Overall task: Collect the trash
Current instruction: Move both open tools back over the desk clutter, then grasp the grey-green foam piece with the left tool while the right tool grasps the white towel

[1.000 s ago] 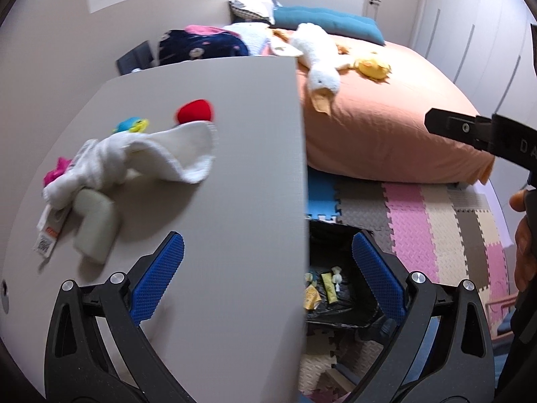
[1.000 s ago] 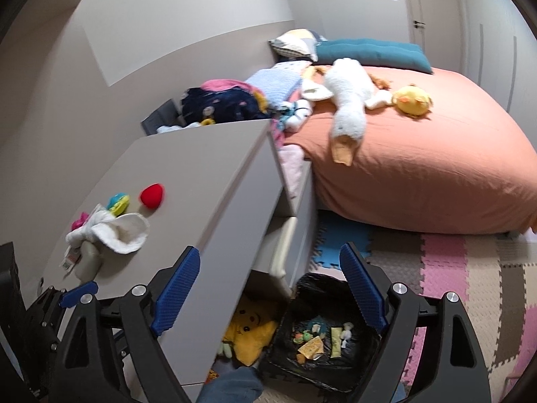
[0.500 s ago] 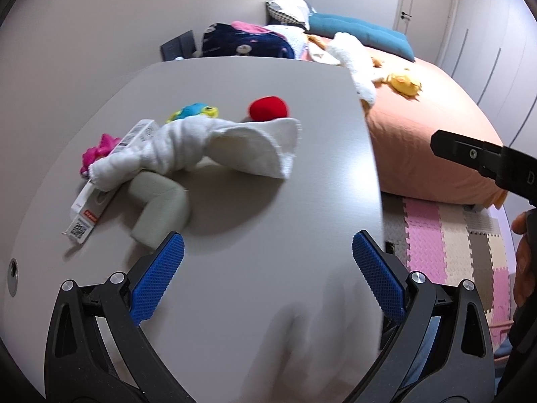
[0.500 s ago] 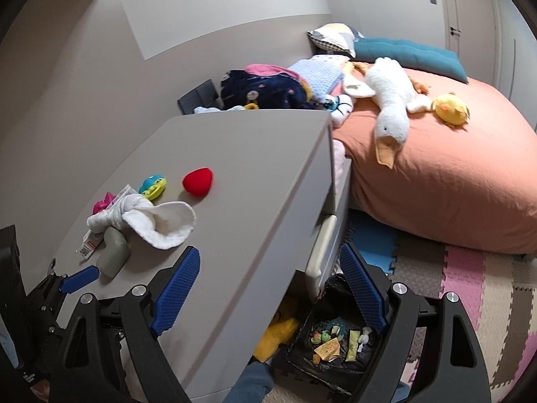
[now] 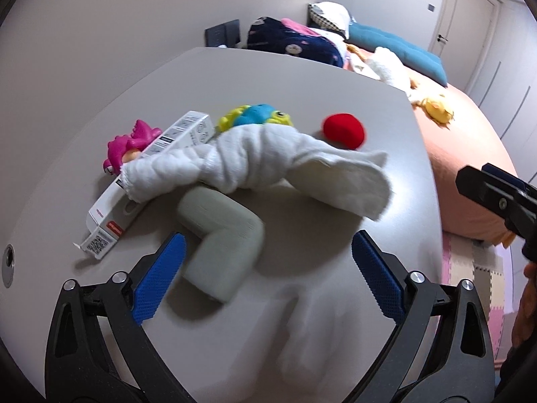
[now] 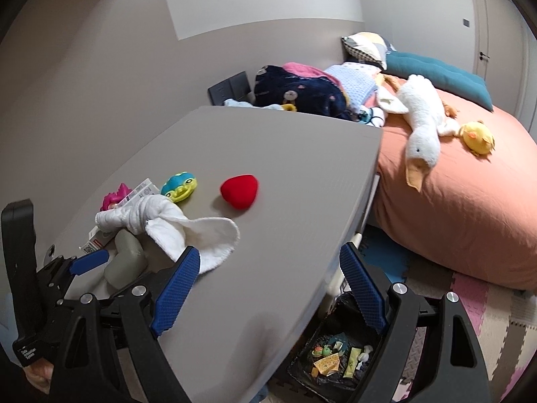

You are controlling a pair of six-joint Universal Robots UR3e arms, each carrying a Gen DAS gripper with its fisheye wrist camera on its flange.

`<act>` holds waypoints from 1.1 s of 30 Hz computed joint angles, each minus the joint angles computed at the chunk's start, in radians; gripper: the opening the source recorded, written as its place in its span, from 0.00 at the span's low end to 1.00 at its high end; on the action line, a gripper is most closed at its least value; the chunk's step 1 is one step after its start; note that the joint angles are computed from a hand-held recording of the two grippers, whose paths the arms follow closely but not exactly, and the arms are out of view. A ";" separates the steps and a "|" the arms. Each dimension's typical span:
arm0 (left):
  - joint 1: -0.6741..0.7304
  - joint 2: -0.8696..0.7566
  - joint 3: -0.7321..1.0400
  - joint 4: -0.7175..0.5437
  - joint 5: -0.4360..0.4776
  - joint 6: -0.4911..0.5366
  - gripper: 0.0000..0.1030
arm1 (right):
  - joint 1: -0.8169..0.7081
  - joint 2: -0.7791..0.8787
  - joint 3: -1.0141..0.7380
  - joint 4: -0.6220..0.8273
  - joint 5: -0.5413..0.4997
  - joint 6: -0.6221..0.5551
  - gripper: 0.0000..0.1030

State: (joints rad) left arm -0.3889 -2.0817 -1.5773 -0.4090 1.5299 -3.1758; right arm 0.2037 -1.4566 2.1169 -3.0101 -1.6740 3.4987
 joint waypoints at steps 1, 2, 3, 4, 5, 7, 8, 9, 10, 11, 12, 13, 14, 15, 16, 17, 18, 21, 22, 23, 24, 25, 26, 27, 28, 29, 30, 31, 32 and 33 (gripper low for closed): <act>0.007 -0.006 0.007 -0.003 -0.001 -0.003 0.87 | 0.003 0.020 -0.021 0.002 0.005 -0.006 0.83; 0.014 -0.014 0.017 -0.011 -0.005 -0.006 0.85 | 0.007 0.038 -0.038 0.005 0.009 -0.010 0.83; 0.020 -0.022 0.028 -0.021 -0.010 -0.008 0.83 | 0.011 0.054 -0.055 0.007 0.009 -0.011 0.83; 0.025 -0.031 0.040 -0.031 -0.013 -0.011 0.82 | 0.015 0.072 -0.073 0.008 0.011 -0.014 0.83; 0.028 -0.039 0.050 -0.038 -0.010 -0.012 0.81 | 0.021 0.086 -0.086 0.007 0.009 -0.014 0.83; 0.029 -0.054 0.066 -0.045 0.005 -0.008 0.79 | 0.033 0.123 -0.122 -0.005 0.004 -0.018 0.83; 0.031 -0.060 0.073 -0.051 0.006 -0.004 0.77 | 0.038 0.140 -0.141 -0.006 0.003 -0.021 0.83; 0.034 -0.065 0.078 -0.054 0.005 -0.002 0.74 | 0.042 0.155 -0.158 -0.005 0.005 -0.024 0.83; 0.040 -0.070 0.084 -0.063 0.000 0.001 0.70 | 0.045 0.172 -0.180 0.000 0.010 -0.028 0.83; 0.043 -0.075 0.089 -0.068 -0.002 0.001 0.69 | 0.049 0.188 -0.204 0.009 0.013 -0.028 0.83; 0.045 -0.080 0.095 -0.074 -0.003 0.002 0.66 | 0.051 0.204 -0.226 0.014 0.018 -0.029 0.83; 0.046 -0.083 0.093 -0.065 0.009 0.005 0.63 | 0.055 0.224 -0.252 0.018 0.024 -0.034 0.83; 0.048 -0.085 0.094 -0.062 0.013 0.010 0.62 | 0.061 0.241 -0.276 0.025 0.026 -0.039 0.83; 0.053 -0.082 0.090 -0.059 0.015 0.016 0.56 | 0.066 0.257 -0.298 0.032 0.029 -0.043 0.83; 0.056 -0.080 0.085 -0.055 0.016 0.017 0.50 | 0.071 0.275 -0.324 0.043 0.037 -0.052 0.83; 0.062 -0.075 0.076 -0.049 0.013 0.020 0.49 | 0.075 0.293 -0.353 0.062 0.041 -0.057 0.83; 0.070 -0.068 0.065 -0.044 0.004 0.023 0.49 | 0.080 0.307 -0.375 0.074 0.046 -0.061 0.83; 0.087 -0.049 0.035 -0.037 -0.002 0.030 0.48 | 0.100 0.356 -0.444 0.112 0.043 -0.085 0.83; 0.095 -0.037 0.018 -0.034 -0.002 0.035 0.48 | 0.109 0.374 -0.471 0.131 0.032 -0.096 0.83; 0.099 -0.030 0.008 -0.033 -0.001 0.038 0.48 | 0.114 0.387 -0.487 0.141 0.027 -0.104 0.83; 0.105 -0.018 -0.010 -0.029 0.001 0.040 0.48 | 0.122 0.405 -0.512 0.158 0.021 -0.112 0.83; 0.109 -0.011 -0.022 -0.025 0.001 0.043 0.48 | 0.126 0.420 -0.532 0.171 0.027 -0.117 0.83; 0.115 0.003 -0.042 -0.018 0.001 0.048 0.48 | 0.125 0.433 -0.543 0.174 0.037 -0.119 0.83; 0.122 0.018 -0.063 -0.011 0.000 0.054 0.48 | 0.125 0.448 -0.559 0.180 0.045 -0.119 0.83; 0.129 0.033 -0.082 -0.006 -0.003 0.060 0.48 | 0.125 0.463 -0.576 0.191 0.052 -0.118 0.83; 0.133 0.042 -0.093 -0.001 -0.004 0.064 0.48 | 0.126 0.475 -0.587 0.193 0.058 -0.117 0.83; 0.139 0.053 -0.106 0.004 -0.005 0.069 0.48 | 0.126 0.487 -0.600 0.195 0.064 -0.116 0.83; 0.141 0.057 -0.112 0.006 -0.004 0.069 0.48 | 0.123 0.497 -0.610 0.197 0.078 -0.117 0.83; 0.148 0.064 -0.119 0.008 -0.007 0.071 0.48 | 0.123 0.505 -0.617 0.199 0.085 -0.116 0.83; 0.153 0.067 -0.121 0.008 -0.011 0.072 0.48 | 0.122 0.513 -0.626 0.201 0.090 -0.112 0.83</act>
State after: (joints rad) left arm -0.2355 -2.0151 -1.6987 -0.4009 1.5190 -3.1038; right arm 0.3260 -0.9432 1.4911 -2.8088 -1.5836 3.3870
